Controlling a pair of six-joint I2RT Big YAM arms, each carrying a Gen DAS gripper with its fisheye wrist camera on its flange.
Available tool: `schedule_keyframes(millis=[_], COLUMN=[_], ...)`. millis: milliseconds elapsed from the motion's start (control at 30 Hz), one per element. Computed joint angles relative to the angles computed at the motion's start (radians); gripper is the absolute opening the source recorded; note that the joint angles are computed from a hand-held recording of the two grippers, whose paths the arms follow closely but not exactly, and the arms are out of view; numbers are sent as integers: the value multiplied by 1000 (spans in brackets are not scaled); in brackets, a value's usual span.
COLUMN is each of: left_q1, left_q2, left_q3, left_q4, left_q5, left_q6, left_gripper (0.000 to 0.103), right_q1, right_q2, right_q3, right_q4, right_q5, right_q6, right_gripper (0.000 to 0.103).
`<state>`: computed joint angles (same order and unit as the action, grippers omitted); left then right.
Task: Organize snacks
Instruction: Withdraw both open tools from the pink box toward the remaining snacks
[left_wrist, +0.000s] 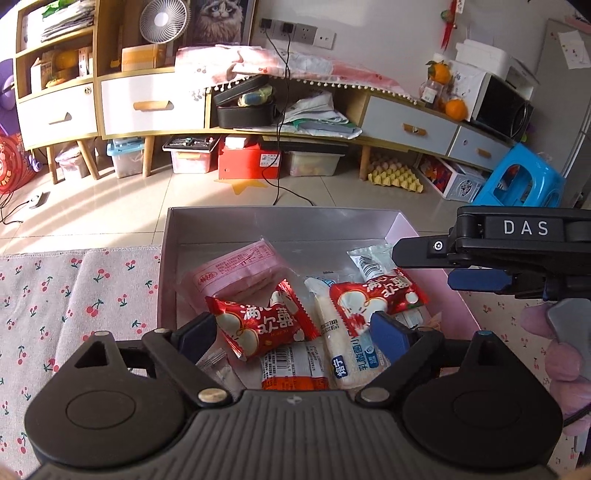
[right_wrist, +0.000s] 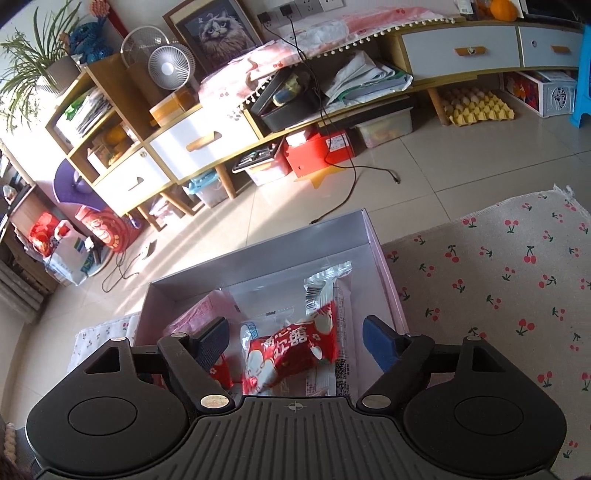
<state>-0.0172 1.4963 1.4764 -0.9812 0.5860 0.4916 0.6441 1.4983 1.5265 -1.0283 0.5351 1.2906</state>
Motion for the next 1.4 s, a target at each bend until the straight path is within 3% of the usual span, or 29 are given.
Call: schedule_keyframes(millis=[567,867,1133,1267,1400], left_q1=[84,136,184,205,220], left_q2=[-116,-161,-180,-186,-215], left_q3=[-34,-57,-70,-88,-145], left_q4=[-125,-200,-257,-258,-178], left_q5=[62,74,81,80,76], left_q6=[67,144,231,262,288], left_gripper=[96,97,100,102,102], right_q1=[148,236,304,334,365], right_q2=[-41,-43,-4,16,27], right_q3=[69,84,125,139,133], right_q4=[-204,-299,-374,-395,-414], right_q5=[93,119,118,123,158], right_q6=[94,201,219,215,231], right_gripper=[85,88,88,90,93])
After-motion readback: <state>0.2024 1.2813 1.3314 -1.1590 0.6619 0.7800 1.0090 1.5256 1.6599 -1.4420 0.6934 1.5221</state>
